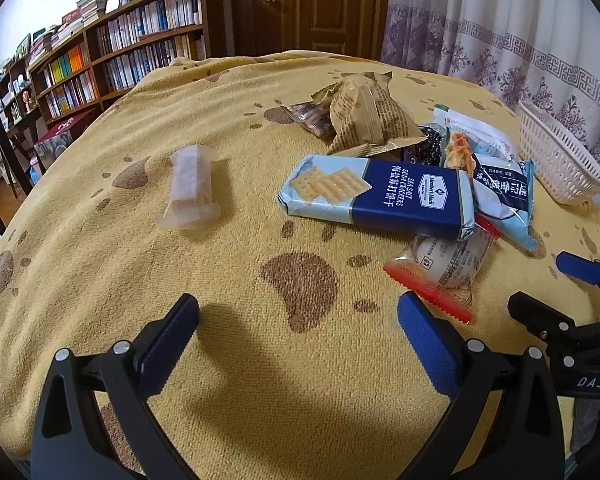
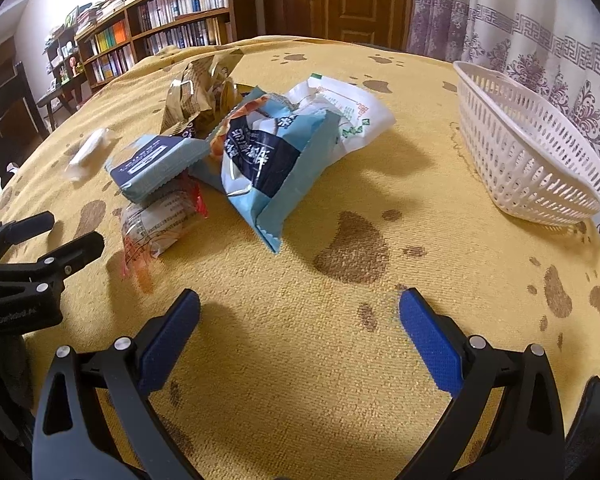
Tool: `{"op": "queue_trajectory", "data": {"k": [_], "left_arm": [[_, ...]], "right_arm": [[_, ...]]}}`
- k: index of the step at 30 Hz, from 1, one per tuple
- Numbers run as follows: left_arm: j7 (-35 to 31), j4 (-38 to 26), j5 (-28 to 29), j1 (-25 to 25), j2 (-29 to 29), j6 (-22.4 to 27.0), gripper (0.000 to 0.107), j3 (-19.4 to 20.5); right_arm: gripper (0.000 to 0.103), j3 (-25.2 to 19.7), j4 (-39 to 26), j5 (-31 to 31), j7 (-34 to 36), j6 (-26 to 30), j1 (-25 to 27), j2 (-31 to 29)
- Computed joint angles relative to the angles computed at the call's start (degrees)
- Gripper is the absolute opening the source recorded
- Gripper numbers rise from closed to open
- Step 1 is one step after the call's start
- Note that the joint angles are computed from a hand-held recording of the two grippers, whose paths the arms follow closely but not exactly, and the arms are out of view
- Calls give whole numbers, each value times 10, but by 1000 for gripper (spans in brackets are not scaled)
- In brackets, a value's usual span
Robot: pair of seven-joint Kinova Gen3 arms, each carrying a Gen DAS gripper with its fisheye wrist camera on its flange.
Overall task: Organize snacks
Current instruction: 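Close the left gripper on the clear wrapped pastry while the right tool approaches the snack pile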
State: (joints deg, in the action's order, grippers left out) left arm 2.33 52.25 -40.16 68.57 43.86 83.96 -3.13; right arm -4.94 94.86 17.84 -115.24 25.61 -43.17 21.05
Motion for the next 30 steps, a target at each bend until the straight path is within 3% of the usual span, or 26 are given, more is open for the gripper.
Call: {"op": "queue_trajectory", "data": {"k": [7, 12, 17, 19, 26, 30], "left_arm": [[24, 34, -12, 5, -18, -28, 98, -1], [64, 76, -27, 5, -42, -61, 98, 2], [136, 145, -38, 1, -85, -95, 98, 12], [164, 162, -42, -2, -97, -88, 98, 17], [181, 161, -50, -21, -103, -27, 98, 37], [161, 160, -48, -42, -113, -18, 90, 45]], "right_arm": [[101, 21, 20, 10, -47, -29, -10, -15], [101, -10, 47, -55, -44, -88, 39, -34], [101, 43, 68, -25, -82, -124, -12, -49], [101, 58, 75, -13, -98, -136, -26, -54], [101, 13, 74, -50, -66, -143, 16, -50], [101, -15, 70, -77, -30, -140, 41, -42]]}}
